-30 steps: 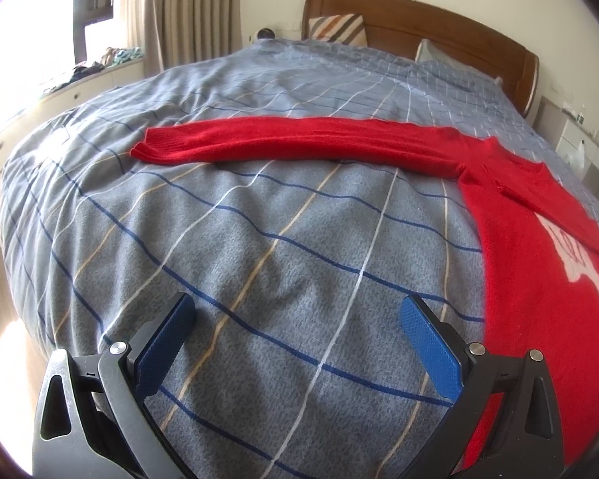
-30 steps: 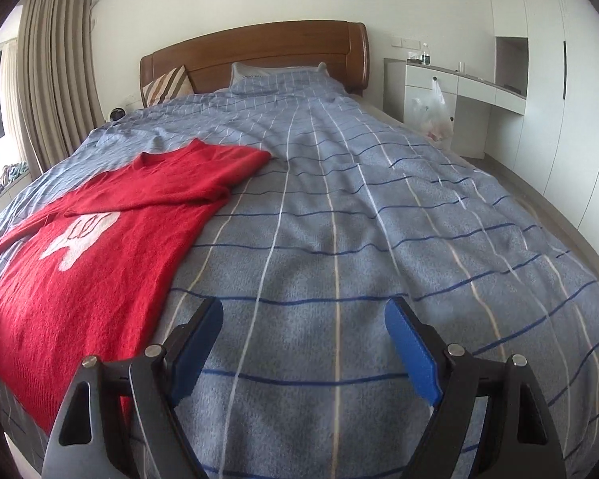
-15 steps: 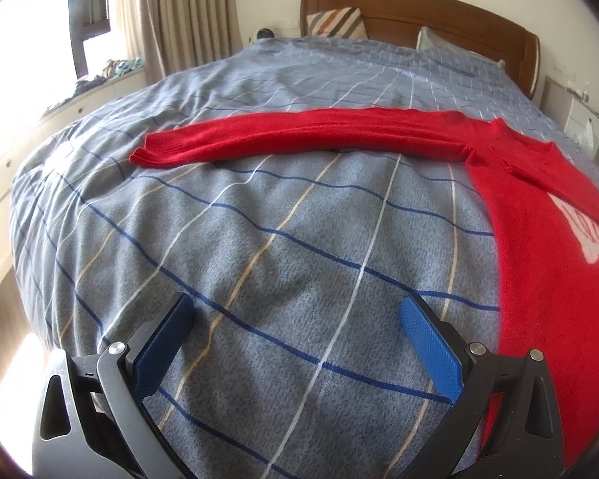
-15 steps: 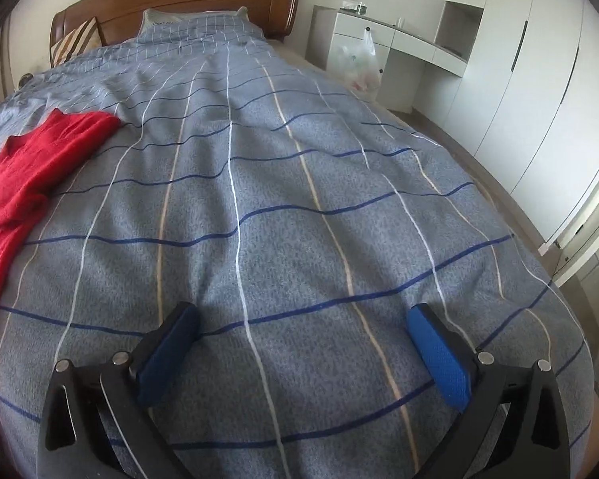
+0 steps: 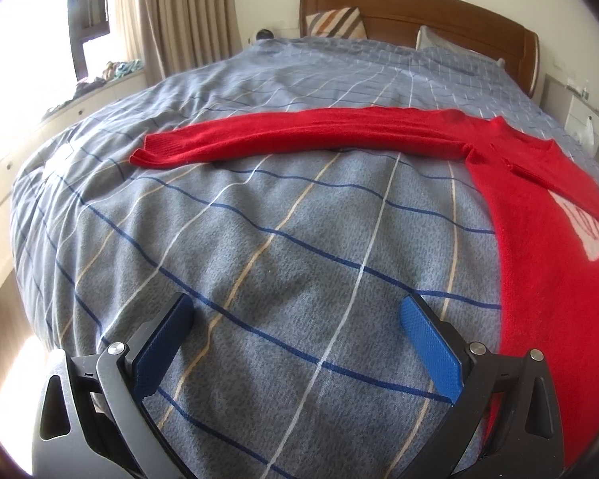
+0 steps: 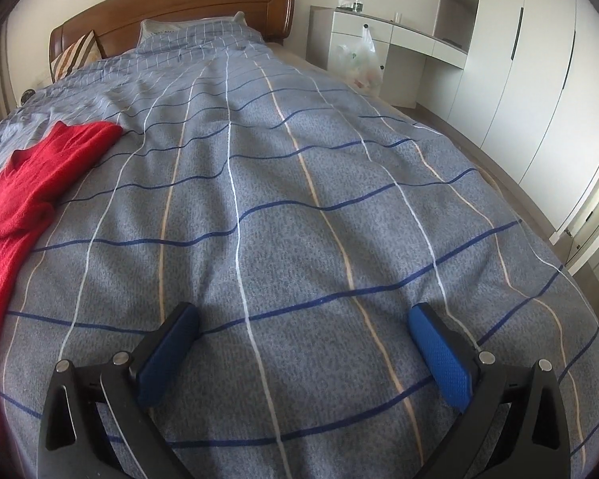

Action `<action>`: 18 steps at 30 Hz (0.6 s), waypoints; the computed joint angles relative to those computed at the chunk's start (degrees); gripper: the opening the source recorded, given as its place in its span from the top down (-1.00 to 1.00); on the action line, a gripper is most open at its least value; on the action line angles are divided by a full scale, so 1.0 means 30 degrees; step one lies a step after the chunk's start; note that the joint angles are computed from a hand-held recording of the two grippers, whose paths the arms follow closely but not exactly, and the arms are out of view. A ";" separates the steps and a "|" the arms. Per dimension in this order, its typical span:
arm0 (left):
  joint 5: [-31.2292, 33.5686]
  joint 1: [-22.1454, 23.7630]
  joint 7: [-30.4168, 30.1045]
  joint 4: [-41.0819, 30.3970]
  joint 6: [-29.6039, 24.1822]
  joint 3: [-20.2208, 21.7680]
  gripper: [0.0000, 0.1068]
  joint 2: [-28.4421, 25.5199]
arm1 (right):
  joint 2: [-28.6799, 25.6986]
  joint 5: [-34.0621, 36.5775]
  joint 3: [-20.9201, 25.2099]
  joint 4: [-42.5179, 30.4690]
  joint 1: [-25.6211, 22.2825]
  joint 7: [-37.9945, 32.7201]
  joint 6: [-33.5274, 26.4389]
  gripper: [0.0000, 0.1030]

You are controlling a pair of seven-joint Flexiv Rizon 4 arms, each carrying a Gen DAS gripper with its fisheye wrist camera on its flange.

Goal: Fold small clothes

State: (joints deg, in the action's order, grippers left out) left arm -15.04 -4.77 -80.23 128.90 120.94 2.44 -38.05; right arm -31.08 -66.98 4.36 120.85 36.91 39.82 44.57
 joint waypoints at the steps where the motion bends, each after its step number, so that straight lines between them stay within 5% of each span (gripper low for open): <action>1: -0.0004 -0.0018 0.0004 -0.0003 0.0007 0.0023 -0.92 0.0000 | -0.0011 0.0003 -0.0001 -0.0016 -0.0002 -0.0009 0.0000 -1.00; 18: -0.0136 -0.0158 0.0070 -0.0038 0.0053 0.0101 -0.92 -0.0054 | -0.0003 -0.0003 0.0004 -0.0001 -0.0009 0.0001 0.0006 -1.00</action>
State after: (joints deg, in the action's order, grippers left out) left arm -15.45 -5.24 -80.02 128.79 121.10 2.74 -38.21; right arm -31.09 -66.99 4.37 120.85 36.88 39.82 44.59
